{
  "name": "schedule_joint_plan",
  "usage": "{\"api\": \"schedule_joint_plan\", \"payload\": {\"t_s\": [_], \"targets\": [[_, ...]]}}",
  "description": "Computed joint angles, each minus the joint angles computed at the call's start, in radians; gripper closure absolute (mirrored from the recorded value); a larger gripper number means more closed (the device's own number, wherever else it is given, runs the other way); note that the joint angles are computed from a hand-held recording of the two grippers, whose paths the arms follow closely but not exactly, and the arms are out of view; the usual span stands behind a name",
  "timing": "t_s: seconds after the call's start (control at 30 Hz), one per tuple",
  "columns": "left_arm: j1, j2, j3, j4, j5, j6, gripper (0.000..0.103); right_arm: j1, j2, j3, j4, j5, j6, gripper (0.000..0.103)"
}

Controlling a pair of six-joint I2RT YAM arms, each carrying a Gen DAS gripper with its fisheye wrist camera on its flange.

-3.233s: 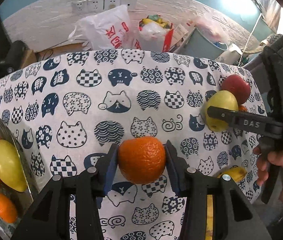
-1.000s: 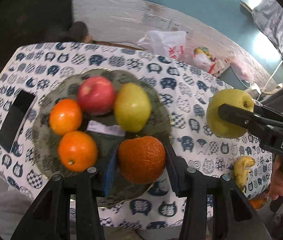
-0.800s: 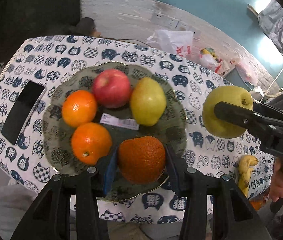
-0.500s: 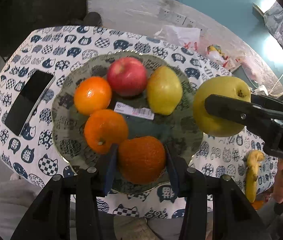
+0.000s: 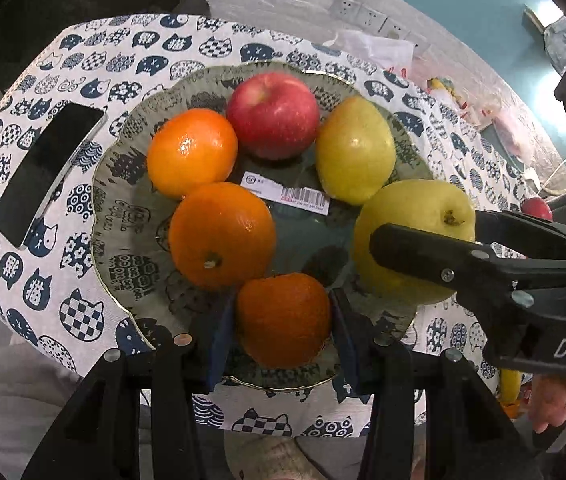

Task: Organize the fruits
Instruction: 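Lower the tangerine into the bowl with the left gripper while the right lowers the pear in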

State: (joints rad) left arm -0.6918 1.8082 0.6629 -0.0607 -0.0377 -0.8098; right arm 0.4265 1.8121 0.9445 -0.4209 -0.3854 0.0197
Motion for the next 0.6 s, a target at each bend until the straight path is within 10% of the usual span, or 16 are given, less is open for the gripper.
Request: {"api": "schedule_joint_plan", "payload": {"t_s": [0.6], "targets": [[0.014,-0.034,-0.016,-0.006,0.003,-0.036,0.040,-0.021,-0.010,0.023,-0.023,-0.033,0.035,0.032]]}}
